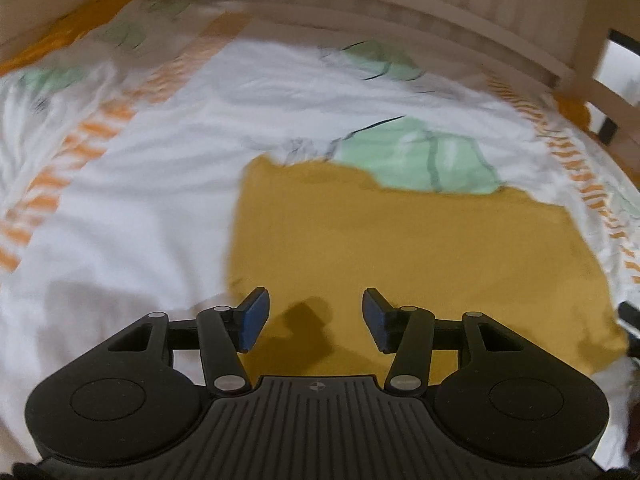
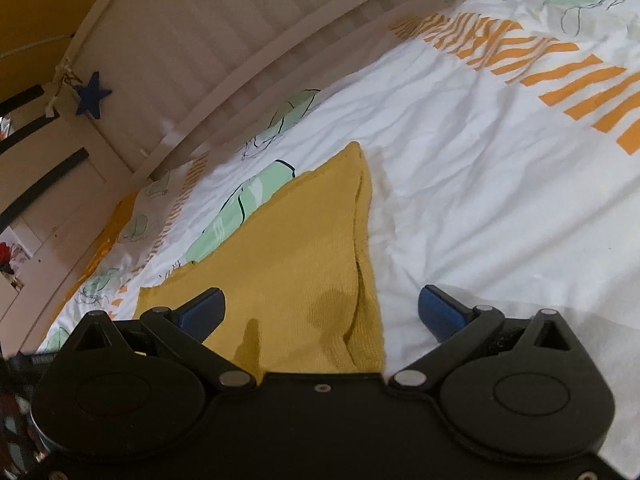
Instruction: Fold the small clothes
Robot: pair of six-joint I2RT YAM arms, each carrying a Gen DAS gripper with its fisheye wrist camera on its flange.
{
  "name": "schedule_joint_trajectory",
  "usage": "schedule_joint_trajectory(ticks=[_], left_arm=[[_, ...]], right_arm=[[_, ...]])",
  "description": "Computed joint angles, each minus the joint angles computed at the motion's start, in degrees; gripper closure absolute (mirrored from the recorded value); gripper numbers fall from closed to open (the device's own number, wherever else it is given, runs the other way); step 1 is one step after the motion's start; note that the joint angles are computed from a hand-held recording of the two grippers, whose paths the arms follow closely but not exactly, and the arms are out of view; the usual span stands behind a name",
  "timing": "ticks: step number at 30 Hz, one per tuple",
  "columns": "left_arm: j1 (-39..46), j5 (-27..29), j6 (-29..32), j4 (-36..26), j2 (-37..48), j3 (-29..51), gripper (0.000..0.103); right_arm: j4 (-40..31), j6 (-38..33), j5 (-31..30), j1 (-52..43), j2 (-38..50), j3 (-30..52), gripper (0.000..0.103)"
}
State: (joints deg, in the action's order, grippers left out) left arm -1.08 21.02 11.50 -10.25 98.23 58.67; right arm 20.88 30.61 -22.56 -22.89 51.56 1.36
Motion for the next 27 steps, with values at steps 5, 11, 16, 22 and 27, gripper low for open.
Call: schedule_joint_trajectory(ticks=[5,11,16,22,27], left_arm=[[-7.9,-3.0,-5.9,-0.3,1.9,3.0,0.053],[-14.5,-7.5,-11.9,0.1,7.2,6.8,0.053],[-17.5,-8.8,-13.5,-1.2,10.1,9.9,0.053],[-21.4,-15.5,-11.1,-2.9,13.0,12.4,0.053],[-24.3,-21.5,-8.7,-2.2,13.6,11.7,0.05]], right_arm=[[1.8,-0.2,-3.8,-2.5,0.9,-0.6,0.0],[3.5,-0.6,-6.8,-4.5,2.8,-0.8,0.0],[3.5,-1.0,-8.5,-5.6,3.5,-0.4,0.0],[4.6,-0.8,-10.6,-6.9,4.9,-0.2,0.0],[3.7,-0.9,-10.8,-7.0,4.2,-0.2,0.0]])
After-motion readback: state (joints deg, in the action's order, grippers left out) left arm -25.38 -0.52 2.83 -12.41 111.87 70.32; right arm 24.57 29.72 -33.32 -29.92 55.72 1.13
